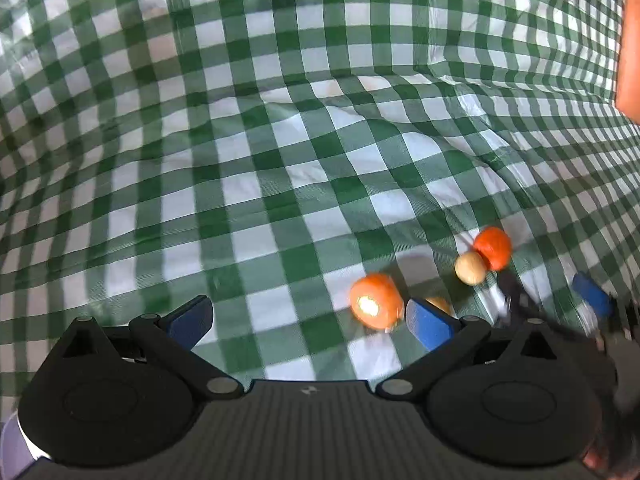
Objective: Organize fruits
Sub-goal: 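Grasp an orange with the left tool while the right tool grasps a yellow fruit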
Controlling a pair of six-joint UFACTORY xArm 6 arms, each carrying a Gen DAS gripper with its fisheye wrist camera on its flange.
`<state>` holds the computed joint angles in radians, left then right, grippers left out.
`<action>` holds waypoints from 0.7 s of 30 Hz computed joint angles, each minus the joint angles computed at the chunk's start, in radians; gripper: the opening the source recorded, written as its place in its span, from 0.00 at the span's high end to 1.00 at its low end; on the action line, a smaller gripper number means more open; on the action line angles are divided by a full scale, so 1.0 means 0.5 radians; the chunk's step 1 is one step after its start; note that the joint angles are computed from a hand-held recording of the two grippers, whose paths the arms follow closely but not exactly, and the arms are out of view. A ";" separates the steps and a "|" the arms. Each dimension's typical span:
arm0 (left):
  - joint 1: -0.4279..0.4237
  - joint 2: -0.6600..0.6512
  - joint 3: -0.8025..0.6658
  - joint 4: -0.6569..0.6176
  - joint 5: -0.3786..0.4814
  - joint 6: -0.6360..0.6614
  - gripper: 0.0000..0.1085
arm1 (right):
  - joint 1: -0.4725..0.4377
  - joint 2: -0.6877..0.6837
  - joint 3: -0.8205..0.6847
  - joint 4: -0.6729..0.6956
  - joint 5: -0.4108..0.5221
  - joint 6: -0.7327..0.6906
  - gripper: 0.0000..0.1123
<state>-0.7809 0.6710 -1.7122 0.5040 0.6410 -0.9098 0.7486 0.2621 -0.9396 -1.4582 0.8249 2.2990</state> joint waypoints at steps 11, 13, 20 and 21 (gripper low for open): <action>0.069 0.276 -0.274 -0.415 -0.011 0.312 0.05 | -0.054 0.139 -0.126 -0.207 -0.295 -0.056 0.57; 0.081 0.270 -0.256 -0.467 -0.033 0.339 0.05 | -0.057 0.133 -0.126 -0.243 -0.312 -0.036 0.60; 0.091 0.330 -0.327 -0.660 -0.021 0.512 0.05 | -0.085 0.185 -0.190 -0.342 -0.382 -0.012 0.72; 0.088 0.360 -0.367 -0.669 0.003 0.530 0.05 | -0.084 0.207 -0.218 -0.337 -0.358 -0.059 0.72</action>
<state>-0.7371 0.8508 -1.8956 0.1697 0.6426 -0.6450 0.7064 0.3655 -1.0484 -1.6270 0.6460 2.2696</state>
